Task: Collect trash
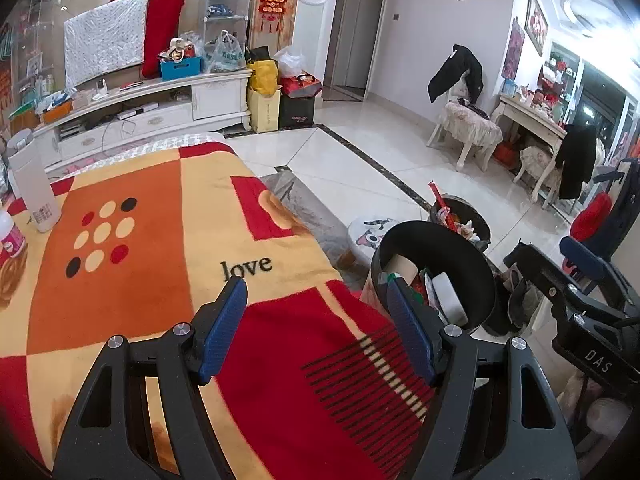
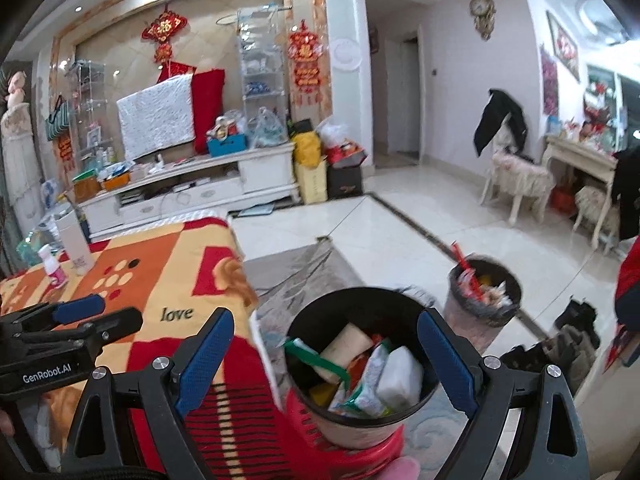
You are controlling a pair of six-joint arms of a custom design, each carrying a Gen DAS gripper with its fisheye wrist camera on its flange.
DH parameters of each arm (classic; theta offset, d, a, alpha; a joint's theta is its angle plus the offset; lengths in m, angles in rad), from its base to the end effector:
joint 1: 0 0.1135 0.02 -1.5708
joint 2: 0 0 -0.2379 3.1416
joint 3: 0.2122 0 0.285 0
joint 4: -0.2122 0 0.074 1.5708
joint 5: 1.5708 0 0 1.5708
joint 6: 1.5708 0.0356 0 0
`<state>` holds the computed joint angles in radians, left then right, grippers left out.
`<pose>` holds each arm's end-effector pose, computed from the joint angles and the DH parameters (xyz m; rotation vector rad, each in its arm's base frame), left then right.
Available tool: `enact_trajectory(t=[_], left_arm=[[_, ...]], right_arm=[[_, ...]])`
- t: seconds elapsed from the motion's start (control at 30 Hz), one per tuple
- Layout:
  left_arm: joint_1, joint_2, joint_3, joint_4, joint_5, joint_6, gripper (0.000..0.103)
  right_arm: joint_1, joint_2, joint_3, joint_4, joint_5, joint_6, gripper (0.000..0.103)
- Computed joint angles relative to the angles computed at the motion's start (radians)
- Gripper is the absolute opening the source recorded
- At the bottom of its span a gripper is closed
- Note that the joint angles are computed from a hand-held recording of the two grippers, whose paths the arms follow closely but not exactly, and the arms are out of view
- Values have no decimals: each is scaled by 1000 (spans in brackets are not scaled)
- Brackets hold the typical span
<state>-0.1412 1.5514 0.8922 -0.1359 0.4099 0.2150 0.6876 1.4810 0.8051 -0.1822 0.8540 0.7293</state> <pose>0.3416 -0.0629 0.1520 0.6043 2.2462 -0.4465 0.2622 0.1806 0.1493 0.3934 2.0609 -0.2137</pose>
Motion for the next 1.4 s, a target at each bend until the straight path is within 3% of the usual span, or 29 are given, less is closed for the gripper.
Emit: enact_trajectory(t=[0.23, 1.4], left_arm=[[-8, -10, -8, 5, -6, 2, 72], [-59, -7, -24, 25, -15, 16, 72]], right_arm=[[9, -2, -9, 10, 47, 9, 92], [-23, -70, -21, -82, 10, 80, 93]])
